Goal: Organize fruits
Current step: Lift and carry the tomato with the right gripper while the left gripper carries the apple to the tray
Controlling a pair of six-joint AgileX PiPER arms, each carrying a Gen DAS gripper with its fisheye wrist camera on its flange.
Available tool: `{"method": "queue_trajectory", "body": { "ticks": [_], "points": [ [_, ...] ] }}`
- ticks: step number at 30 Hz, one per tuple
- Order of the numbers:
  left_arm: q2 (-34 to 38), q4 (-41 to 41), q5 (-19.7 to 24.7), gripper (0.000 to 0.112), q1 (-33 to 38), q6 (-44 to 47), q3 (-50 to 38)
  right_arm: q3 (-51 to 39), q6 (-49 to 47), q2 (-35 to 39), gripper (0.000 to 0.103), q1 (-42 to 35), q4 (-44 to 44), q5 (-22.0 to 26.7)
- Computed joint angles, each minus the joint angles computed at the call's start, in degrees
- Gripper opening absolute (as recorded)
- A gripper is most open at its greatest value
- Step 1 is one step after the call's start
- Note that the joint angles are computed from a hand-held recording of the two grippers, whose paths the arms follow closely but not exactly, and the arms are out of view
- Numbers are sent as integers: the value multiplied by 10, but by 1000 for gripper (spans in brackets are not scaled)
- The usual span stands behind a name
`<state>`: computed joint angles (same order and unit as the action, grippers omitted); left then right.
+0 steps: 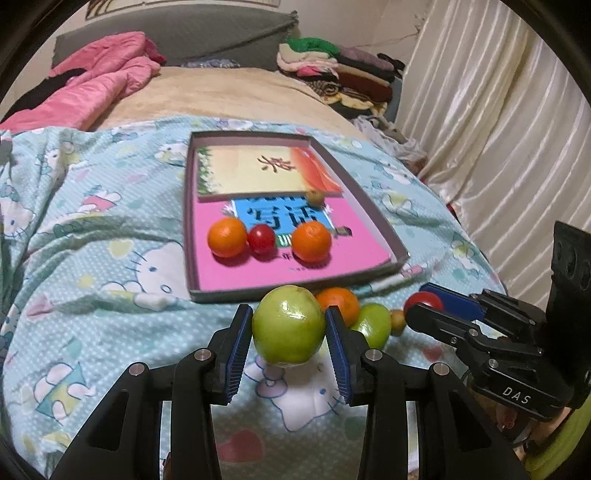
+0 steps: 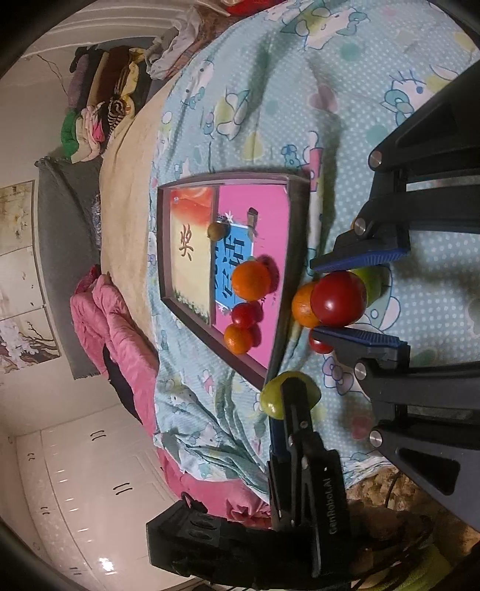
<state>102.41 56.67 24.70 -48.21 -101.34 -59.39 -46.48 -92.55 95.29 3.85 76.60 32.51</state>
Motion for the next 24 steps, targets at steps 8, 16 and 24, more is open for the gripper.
{"method": "queue_trajectory", "body": {
  "ticks": [8, 16, 24],
  "points": [
    [-13, 39, 26, 41, 0, -31, 4, 3, -27, -7, 30, 2, 30, -9],
    [-12, 67, 36, 41, 7, -58, 2, -2, -44, -9, 30, 1, 53, -14],
    [-13, 106, 52, 41, 14, -99, 2, -17, -59, -6, 30, 6, 77, -22]
  ]
}}
